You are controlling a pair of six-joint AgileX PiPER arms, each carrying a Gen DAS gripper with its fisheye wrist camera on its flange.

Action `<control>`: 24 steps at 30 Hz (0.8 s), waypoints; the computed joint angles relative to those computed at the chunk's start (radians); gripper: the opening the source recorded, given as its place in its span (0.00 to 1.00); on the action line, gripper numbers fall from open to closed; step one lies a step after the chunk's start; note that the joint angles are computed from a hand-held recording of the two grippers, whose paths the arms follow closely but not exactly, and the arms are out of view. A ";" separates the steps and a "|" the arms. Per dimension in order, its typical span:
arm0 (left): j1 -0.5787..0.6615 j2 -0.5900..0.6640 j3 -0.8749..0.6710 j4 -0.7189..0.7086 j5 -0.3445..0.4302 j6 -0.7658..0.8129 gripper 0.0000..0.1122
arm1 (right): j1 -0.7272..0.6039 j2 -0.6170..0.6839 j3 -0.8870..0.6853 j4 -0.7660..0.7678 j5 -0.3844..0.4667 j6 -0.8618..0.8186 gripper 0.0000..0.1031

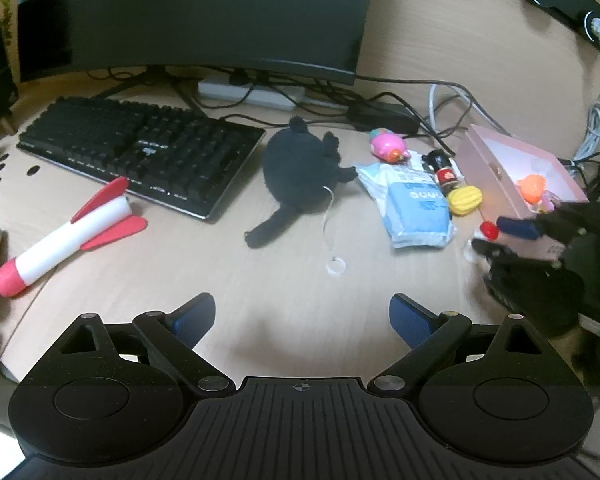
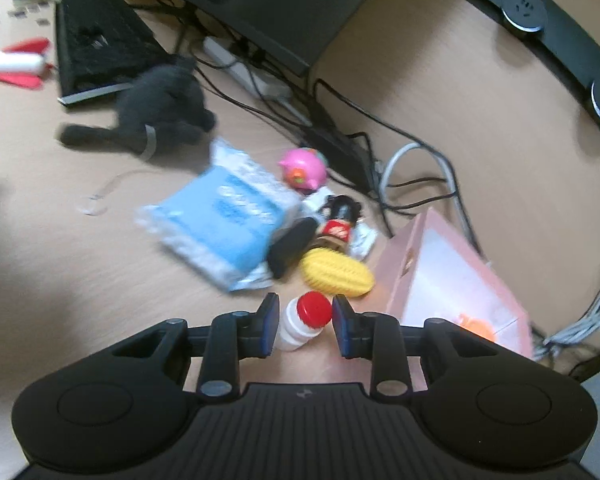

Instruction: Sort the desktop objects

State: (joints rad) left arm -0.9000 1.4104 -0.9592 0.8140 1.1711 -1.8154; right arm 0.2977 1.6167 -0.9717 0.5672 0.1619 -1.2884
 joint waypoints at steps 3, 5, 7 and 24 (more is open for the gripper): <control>-0.005 -0.003 0.001 0.000 0.000 0.004 0.87 | -0.046 -0.054 -0.011 0.031 0.179 0.017 0.28; -0.005 -0.005 0.003 0.002 -0.004 0.011 0.87 | -0.102 -0.077 -0.037 0.080 0.330 0.005 0.28; 0.009 -0.002 0.003 -0.001 -0.021 0.028 0.87 | -0.156 -0.107 -0.032 0.146 0.405 -0.025 0.32; 0.366 0.478 -0.507 -0.149 -0.342 0.553 0.60 | -0.456 -0.321 0.192 0.212 0.272 0.094 0.82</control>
State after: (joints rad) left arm -0.5337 1.8880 -1.4658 0.6645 0.8287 -1.2624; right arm -0.1587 1.2960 -0.7794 0.7794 0.4344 -1.1942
